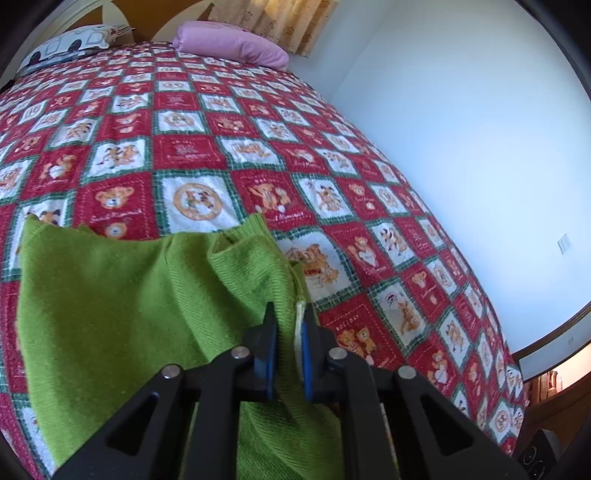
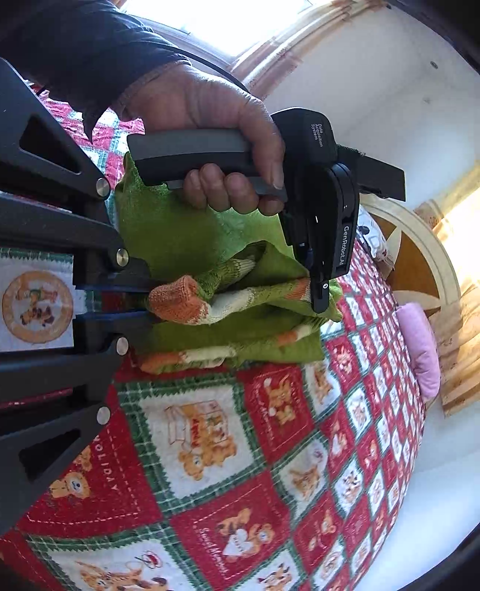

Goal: Fold small clothes
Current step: 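Lift the folded sweater edge with both tools and fold it over, then lower the folded sweater onto the quilt and open both tools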

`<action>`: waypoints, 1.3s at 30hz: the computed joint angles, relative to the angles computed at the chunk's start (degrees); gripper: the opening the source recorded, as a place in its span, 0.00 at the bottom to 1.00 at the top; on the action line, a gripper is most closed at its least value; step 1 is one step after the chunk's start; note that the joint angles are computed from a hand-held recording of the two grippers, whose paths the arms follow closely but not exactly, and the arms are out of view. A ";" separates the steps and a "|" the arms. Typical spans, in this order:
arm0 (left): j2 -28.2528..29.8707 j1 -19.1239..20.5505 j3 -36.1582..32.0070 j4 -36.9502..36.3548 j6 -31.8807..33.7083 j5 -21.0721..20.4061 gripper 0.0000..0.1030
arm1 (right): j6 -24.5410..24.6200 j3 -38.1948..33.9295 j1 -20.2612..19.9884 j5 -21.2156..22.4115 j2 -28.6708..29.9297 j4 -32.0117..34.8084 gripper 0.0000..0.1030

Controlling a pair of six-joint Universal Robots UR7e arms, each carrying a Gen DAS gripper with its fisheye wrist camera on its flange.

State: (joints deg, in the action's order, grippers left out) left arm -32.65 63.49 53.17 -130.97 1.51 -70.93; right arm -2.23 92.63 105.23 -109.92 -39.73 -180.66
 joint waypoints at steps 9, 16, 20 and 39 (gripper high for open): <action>-1.82 -1.22 4.88 -5.08 3.47 2.81 0.27 | 0.95 1.51 -1.31 0.38 0.03 -1.05 0.06; -10.43 -1.82 18.54 -16.24 7.97 6.30 0.64 | 0.60 2.44 -1.62 1.13 -0.38 -1.64 0.06; -14.58 -1.74 27.28 -23.37 11.12 15.16 0.70 | 0.46 2.53 -1.33 0.23 -0.22 -1.73 0.06; -16.64 0.99 34.10 -31.10 10.43 15.28 0.91 | -4.75 -13.99 3.55 -11.09 5.18 3.02 0.54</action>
State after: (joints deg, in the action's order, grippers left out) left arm -49.29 64.48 87.27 -162.07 11.94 -55.65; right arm -6.97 78.65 108.78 -121.01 -34.55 -177.64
